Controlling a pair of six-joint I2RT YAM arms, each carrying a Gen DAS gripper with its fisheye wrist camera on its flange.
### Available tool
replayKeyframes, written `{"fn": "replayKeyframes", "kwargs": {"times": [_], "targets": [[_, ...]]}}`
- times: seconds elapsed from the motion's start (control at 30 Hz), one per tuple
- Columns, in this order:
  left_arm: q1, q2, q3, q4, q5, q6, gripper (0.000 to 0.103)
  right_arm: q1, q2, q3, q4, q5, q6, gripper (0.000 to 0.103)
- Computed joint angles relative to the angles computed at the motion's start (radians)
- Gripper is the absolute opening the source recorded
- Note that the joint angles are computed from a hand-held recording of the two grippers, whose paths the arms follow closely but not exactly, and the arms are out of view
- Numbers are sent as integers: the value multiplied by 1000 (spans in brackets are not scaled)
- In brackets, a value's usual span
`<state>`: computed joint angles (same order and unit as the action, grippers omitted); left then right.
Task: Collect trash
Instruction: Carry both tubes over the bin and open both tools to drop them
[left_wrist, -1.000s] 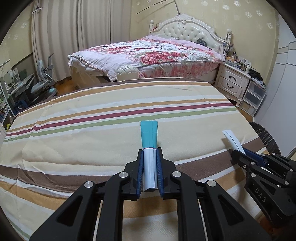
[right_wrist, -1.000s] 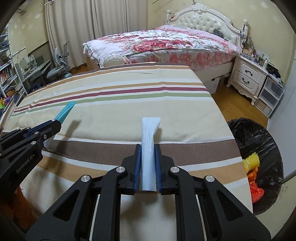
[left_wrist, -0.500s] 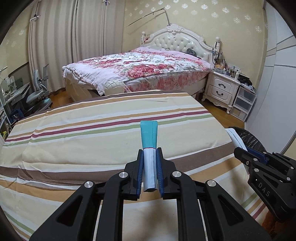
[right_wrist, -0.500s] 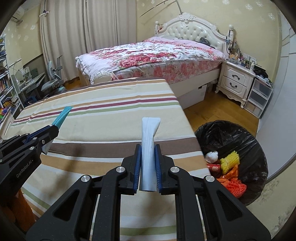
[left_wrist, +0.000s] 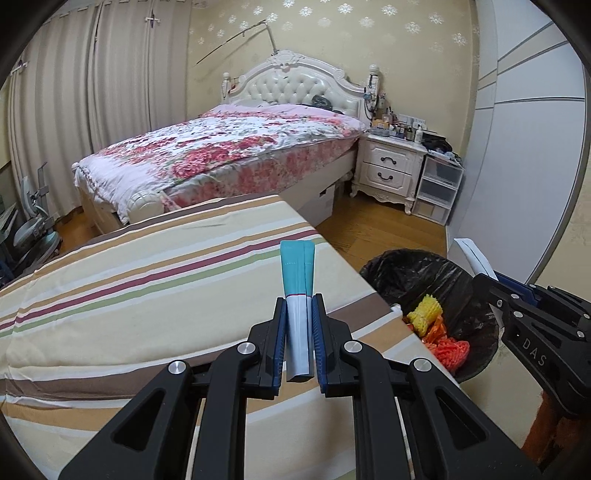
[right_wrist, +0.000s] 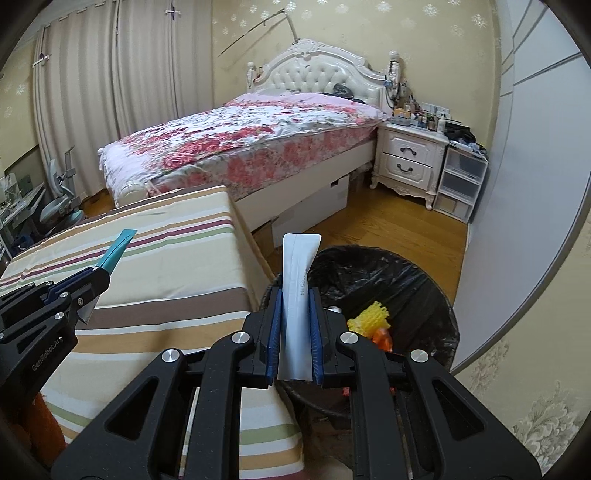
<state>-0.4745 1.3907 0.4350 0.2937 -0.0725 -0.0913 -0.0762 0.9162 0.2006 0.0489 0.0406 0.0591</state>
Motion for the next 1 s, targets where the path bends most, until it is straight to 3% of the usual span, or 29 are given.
{"fn": "replayKeyframes", "kwargs": {"times": [0.3, 1.0], "targets": [[-162, 164, 155, 20, -71, -30, 15, -217, 171, 6, 153, -104, -73, 14], [-255, 411, 388, -13, -138, -26, 16, -364, 407, 75, 320, -150, -97, 15]]}}
